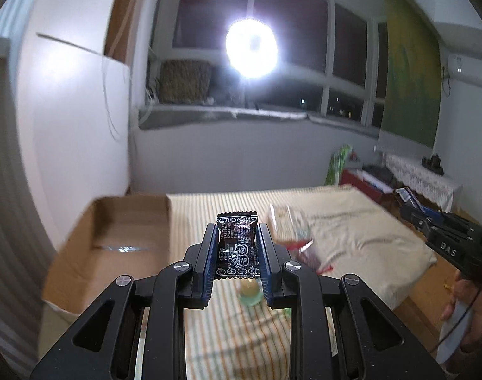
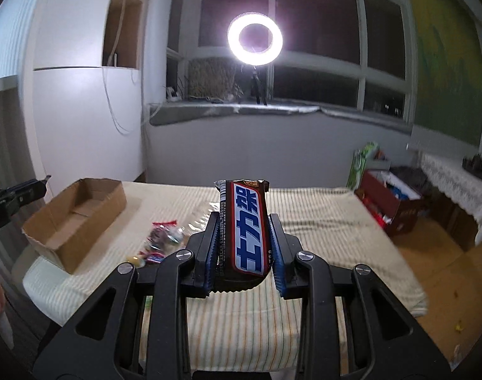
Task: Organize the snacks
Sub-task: 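Lift and carry the blue bar and black packet toward the cardboard box, then open the left tool over the box while the right tool drops the blue bar in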
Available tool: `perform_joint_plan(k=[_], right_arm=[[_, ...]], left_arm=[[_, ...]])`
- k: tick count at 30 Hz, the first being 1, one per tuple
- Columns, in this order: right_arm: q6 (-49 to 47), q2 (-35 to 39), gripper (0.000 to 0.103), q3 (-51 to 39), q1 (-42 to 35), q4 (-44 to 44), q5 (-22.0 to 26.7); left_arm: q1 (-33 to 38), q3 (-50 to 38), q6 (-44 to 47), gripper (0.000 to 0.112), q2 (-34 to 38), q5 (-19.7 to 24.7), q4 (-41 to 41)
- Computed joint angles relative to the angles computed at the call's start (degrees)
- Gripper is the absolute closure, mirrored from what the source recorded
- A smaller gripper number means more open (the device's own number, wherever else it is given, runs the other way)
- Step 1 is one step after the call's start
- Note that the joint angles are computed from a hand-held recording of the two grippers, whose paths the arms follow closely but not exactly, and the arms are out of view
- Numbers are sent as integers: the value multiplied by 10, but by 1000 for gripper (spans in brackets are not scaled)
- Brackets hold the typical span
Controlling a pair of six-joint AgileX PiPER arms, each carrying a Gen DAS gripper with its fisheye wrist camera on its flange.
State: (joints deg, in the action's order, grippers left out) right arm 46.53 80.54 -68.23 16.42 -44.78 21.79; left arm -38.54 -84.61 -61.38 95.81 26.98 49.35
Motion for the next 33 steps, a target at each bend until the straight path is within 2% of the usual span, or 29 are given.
perform_joint_plan(k=[6,12,17,26,33], right_arm=[[32,-17,73,-9,49,-38,34],[-34,21,73,-48,55,41,6],[-98,104,73,-133,92,99,3],[-296,294,73,-376,183,276,38],[-368,373,73,-488,214,345,67]], left_arm=[[2,61,-84,90,-58,-8,78],[7,71,-117,90,-67,3,112],[36,89,-134,90,-75,0,122],[130,157,-180,90,-110,0,152],[170,184,-194,90,-125,0,164]])
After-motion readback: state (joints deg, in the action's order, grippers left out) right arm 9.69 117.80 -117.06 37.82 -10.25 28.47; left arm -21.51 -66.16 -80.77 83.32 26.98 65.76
